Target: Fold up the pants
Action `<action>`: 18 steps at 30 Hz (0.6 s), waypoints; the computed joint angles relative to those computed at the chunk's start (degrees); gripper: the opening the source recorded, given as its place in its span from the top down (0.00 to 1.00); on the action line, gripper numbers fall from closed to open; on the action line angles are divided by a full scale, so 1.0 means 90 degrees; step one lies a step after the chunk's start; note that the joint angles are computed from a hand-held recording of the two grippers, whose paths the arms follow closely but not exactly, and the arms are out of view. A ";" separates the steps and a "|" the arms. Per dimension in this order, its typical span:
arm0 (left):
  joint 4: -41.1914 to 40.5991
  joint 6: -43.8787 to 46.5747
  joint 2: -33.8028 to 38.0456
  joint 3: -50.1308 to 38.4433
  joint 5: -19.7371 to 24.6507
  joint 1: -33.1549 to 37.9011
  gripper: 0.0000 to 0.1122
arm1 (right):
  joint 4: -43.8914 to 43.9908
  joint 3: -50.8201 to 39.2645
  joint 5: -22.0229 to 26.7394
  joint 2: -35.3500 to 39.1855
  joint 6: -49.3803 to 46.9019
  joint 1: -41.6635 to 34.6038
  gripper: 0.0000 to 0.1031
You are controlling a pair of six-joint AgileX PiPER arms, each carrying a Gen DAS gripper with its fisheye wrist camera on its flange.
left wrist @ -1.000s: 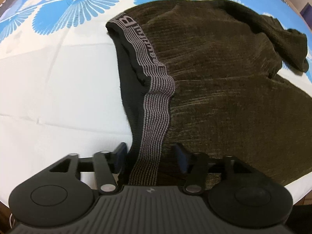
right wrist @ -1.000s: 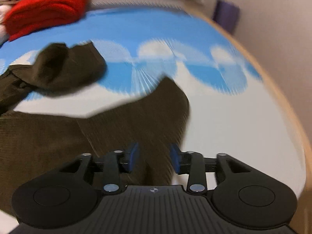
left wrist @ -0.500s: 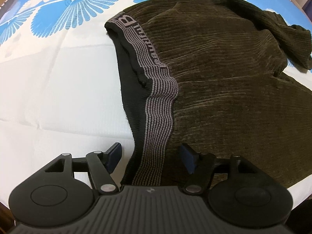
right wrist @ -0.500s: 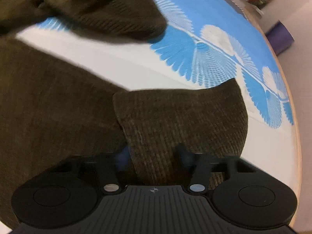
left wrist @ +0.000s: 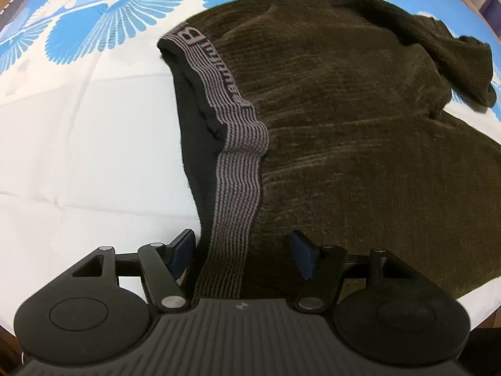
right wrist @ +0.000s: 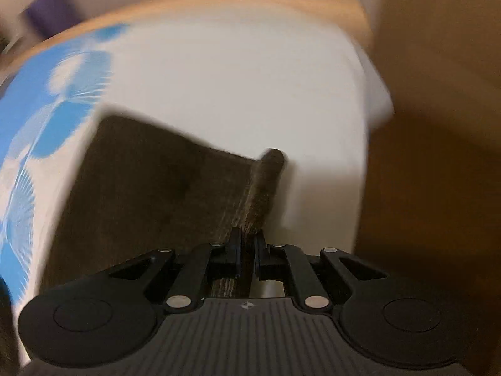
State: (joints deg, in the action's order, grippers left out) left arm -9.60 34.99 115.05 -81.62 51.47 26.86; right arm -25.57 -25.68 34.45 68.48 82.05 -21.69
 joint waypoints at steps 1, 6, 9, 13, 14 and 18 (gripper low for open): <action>0.0025 0.0006 -0.0016 0.0040 -0.0028 -0.0011 0.35 | 0.0086 0.0026 -0.0231 -0.0006 -0.0331 -0.0150 0.93; 0.0413 -0.0150 -0.0034 0.0235 -0.0232 -0.0111 0.42 | -0.0402 0.0072 -0.0509 -0.0349 -0.0570 0.0267 0.93; 0.0782 -0.0054 -0.0142 0.0483 -0.0588 -0.0139 0.68 | -0.1336 0.0167 -0.0817 -0.0725 0.0215 0.0463 0.94; 0.0977 0.0218 -0.0332 0.0715 -0.0704 -0.0118 0.82 | -0.0832 -0.0383 0.0559 0.0236 0.0065 0.0716 0.93; 0.1042 0.0197 -0.0368 0.0747 -0.0716 -0.0123 0.81 | -0.0584 -0.0368 0.0472 0.0326 0.0002 0.0472 0.93; 0.0981 0.0118 -0.0816 0.1013 -0.1059 -0.0177 0.77 | -0.2004 -0.0770 0.1554 0.0466 0.1435 0.1581 0.85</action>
